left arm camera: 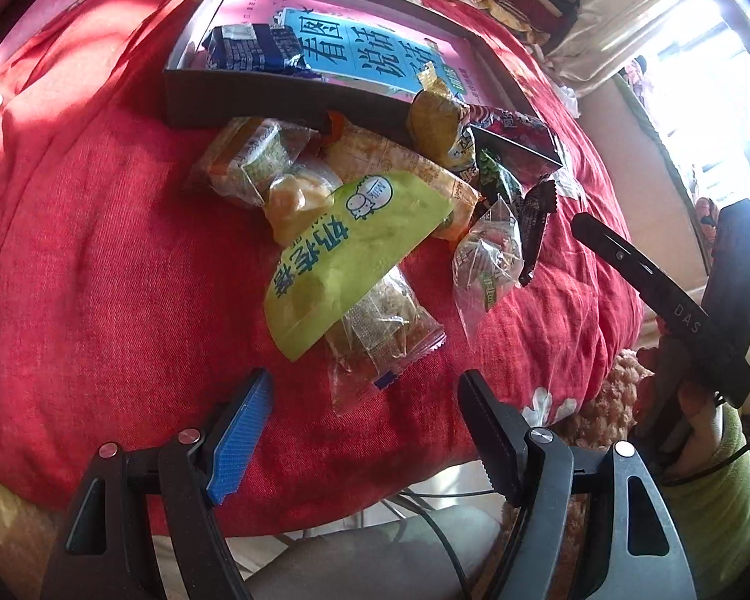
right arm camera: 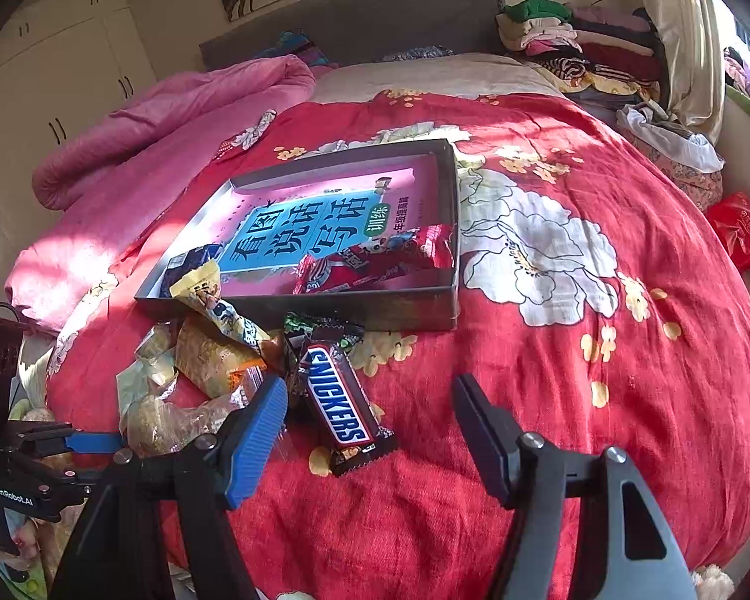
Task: Organize snacks
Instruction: 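Grasp the Snickers bar with the right tool while the left tool grasps the clear cookie bag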
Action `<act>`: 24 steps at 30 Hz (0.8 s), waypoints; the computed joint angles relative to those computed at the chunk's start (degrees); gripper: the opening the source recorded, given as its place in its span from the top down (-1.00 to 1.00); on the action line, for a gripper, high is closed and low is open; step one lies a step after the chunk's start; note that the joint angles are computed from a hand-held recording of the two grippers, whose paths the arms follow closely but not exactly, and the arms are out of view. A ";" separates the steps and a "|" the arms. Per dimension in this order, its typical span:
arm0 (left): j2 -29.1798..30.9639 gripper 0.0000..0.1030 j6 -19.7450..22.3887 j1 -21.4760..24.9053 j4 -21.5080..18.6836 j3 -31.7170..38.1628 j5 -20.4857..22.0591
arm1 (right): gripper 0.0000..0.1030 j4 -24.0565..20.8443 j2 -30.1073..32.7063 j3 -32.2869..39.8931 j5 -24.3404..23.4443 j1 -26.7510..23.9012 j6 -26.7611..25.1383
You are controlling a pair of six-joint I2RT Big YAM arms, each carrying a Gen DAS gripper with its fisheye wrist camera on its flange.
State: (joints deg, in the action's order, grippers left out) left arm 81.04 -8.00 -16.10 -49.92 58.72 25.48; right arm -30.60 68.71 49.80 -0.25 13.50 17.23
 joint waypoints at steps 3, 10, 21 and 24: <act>0.11 -0.49 -0.92 -0.21 -0.66 -0.46 1.86 | -0.33 0.04 0.10 -0.12 -0.16 -0.10 0.14; 1.15 -0.47 -5.01 -1.54 3.55 0.20 1.65 | -0.33 0.17 0.77 -0.28 -0.54 -0.17 0.22; 4.82 -0.43 -9.74 -1.54 6.49 2.97 -0.57 | -0.33 0.10 3.23 0.37 -1.84 1.02 -0.73; 5.62 -0.36 -10.24 -1.93 6.57 3.71 -2.21 | -0.27 -0.42 4.86 0.96 -1.41 1.05 -0.53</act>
State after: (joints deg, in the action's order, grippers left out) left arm 86.66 -18.23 -18.03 -43.34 62.42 23.26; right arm -31.02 73.57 50.76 -1.67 14.54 16.70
